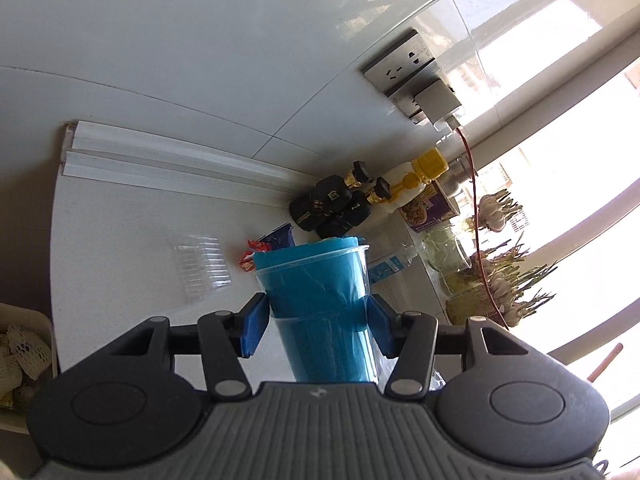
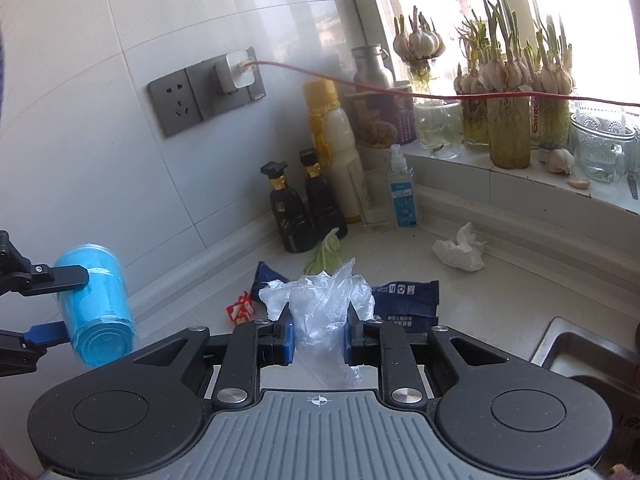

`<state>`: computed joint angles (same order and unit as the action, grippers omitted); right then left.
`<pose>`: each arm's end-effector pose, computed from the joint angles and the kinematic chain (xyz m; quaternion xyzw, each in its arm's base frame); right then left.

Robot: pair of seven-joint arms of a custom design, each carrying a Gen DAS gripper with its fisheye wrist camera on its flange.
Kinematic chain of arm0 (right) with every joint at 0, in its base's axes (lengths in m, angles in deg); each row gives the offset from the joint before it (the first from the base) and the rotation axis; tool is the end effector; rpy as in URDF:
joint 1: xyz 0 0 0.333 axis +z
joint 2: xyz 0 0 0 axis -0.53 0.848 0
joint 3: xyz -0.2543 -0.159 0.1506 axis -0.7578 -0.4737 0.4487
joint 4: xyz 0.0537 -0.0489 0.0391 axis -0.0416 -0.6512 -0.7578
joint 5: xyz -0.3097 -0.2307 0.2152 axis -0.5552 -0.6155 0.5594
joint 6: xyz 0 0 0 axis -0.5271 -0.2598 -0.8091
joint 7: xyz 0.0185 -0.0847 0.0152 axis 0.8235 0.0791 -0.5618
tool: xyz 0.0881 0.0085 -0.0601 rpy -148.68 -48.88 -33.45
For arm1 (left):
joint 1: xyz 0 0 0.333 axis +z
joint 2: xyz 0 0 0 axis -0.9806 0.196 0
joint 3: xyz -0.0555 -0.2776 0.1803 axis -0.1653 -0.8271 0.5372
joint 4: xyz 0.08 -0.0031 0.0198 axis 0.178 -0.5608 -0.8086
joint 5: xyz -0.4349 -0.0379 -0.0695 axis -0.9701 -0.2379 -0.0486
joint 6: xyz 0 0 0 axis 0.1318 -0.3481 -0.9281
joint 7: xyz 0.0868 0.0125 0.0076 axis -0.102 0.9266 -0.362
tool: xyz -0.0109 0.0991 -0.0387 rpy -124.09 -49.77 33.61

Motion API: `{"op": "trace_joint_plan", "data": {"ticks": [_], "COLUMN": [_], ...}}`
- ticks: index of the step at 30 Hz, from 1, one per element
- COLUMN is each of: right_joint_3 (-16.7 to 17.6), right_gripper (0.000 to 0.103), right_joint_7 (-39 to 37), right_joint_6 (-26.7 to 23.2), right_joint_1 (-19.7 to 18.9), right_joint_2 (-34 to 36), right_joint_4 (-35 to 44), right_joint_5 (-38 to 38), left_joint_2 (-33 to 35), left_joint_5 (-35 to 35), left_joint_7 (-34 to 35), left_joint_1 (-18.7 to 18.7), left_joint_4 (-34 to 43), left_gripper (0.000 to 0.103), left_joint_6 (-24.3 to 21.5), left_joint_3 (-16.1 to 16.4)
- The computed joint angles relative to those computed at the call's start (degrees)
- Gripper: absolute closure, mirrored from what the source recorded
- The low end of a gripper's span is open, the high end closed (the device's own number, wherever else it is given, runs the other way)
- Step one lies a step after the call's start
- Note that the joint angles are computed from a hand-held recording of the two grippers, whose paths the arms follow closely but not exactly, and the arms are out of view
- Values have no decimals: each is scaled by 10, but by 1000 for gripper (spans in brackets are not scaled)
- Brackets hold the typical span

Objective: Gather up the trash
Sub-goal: 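Lift the blue cup and plastic bag and carry them down over the bin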

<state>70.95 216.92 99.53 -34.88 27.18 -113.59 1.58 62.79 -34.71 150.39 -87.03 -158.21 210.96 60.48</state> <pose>0.4388 0.0979 0.6856 -0.3248 0.8244 -0.3566 0.2961 0.6306 -0.2639 0.6947 0.5449 -0.6877 0.4599 0.1365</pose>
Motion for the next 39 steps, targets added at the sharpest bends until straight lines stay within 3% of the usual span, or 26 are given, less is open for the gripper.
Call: {"op": "trace_joint_plan", "data": {"ticks": [14,25,39], "right_joint_3": [6,-3,-14], "right_gripper": [83,83,83], "right_joint_7": [-5,-30,-124], "right_joint_6": [-24,-26,-3], "right_joint_1": [51,83,130], "right_joint_2": [-6,19,127], "right_joint_4": [-18,-11,73], "right_joint_5": [69,111,126], "left_joint_2": [-97,-129,-145], "left_joint_5": [-20,-7,16], "left_joint_7": [111,112,104], "left_joint_1": [20,35,63], "left_joint_4": [-126,-181,-238], "left_gripper": [53,53,53], "left_joint_6": [-19,-33,-6], "left_joint_3": [51,82,104]}}
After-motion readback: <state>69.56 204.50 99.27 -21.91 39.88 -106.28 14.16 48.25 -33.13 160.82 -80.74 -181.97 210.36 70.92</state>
